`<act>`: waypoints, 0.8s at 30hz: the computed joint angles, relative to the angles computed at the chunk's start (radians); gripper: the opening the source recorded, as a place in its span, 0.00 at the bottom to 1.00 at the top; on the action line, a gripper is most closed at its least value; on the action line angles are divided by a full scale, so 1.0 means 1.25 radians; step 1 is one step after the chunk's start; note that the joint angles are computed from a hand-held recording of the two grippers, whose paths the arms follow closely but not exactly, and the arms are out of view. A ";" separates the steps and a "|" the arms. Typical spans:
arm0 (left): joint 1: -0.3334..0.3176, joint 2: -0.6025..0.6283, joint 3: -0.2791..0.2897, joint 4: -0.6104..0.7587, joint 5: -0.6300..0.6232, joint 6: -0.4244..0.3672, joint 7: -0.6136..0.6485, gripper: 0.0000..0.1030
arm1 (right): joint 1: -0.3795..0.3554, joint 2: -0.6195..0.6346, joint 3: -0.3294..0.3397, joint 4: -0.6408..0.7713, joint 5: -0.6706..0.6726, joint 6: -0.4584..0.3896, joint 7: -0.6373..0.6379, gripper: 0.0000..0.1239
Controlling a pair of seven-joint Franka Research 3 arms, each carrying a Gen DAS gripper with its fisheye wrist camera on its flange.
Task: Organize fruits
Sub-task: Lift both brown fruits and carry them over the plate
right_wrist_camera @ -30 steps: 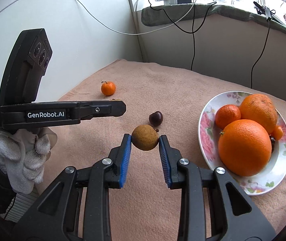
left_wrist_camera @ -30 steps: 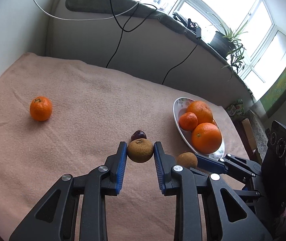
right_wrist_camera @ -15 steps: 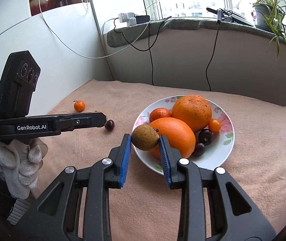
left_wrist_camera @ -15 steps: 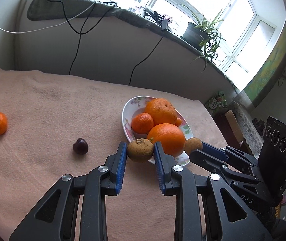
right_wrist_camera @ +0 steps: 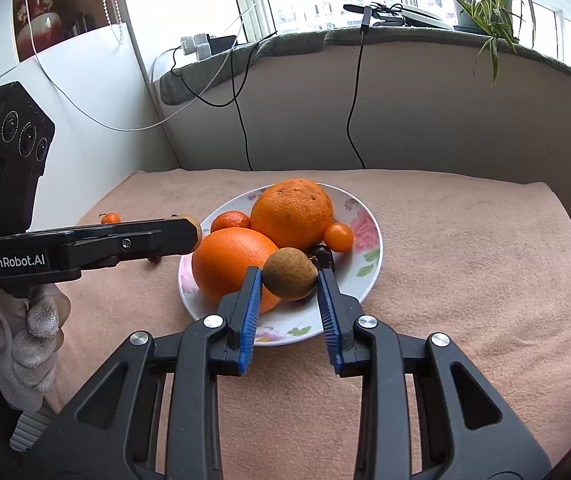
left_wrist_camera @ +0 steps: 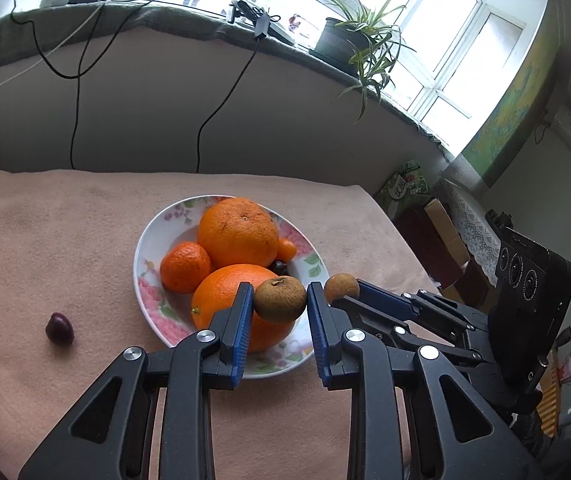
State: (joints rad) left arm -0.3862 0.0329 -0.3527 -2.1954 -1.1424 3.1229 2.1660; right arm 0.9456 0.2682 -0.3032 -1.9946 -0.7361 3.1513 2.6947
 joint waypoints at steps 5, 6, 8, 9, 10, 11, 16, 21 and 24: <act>0.007 0.024 -0.007 0.011 0.136 0.003 -0.111 0.25 | -0.027 0.009 0.016 -0.008 0.040 0.006 -0.036 0.24; 0.010 0.029 -0.009 0.013 0.163 0.003 -0.134 0.25 | -0.030 0.011 0.017 -0.009 0.054 0.008 -0.047 0.24; 0.017 0.038 -0.013 0.017 0.225 0.005 -0.185 0.25 | -0.034 0.015 0.019 -0.011 0.084 0.013 -0.073 0.24; 0.021 0.042 -0.016 0.018 0.250 0.005 -0.206 0.25 | -0.031 0.017 0.014 -0.013 0.095 0.017 -0.081 0.24; 0.027 0.044 -0.021 0.019 0.270 0.007 -0.221 0.25 | -0.026 0.017 0.006 -0.017 0.105 0.022 -0.088 0.24; 0.030 0.048 -0.022 0.020 0.297 0.008 -0.244 0.25 | -0.025 0.017 0.005 -0.020 0.117 0.025 -0.098 0.24; 0.031 0.063 -0.012 0.023 0.445 0.015 -0.368 0.25 | -0.021 0.020 0.003 -0.026 0.175 0.033 -0.150 0.24; 0.037 0.071 -0.004 0.021 0.556 0.023 -0.466 0.25 | -0.023 0.026 0.013 -0.023 0.232 0.029 -0.210 0.24; 0.063 0.073 -0.027 0.020 0.582 0.027 -0.488 0.25 | -0.020 0.027 0.015 -0.024 0.264 0.027 -0.242 0.24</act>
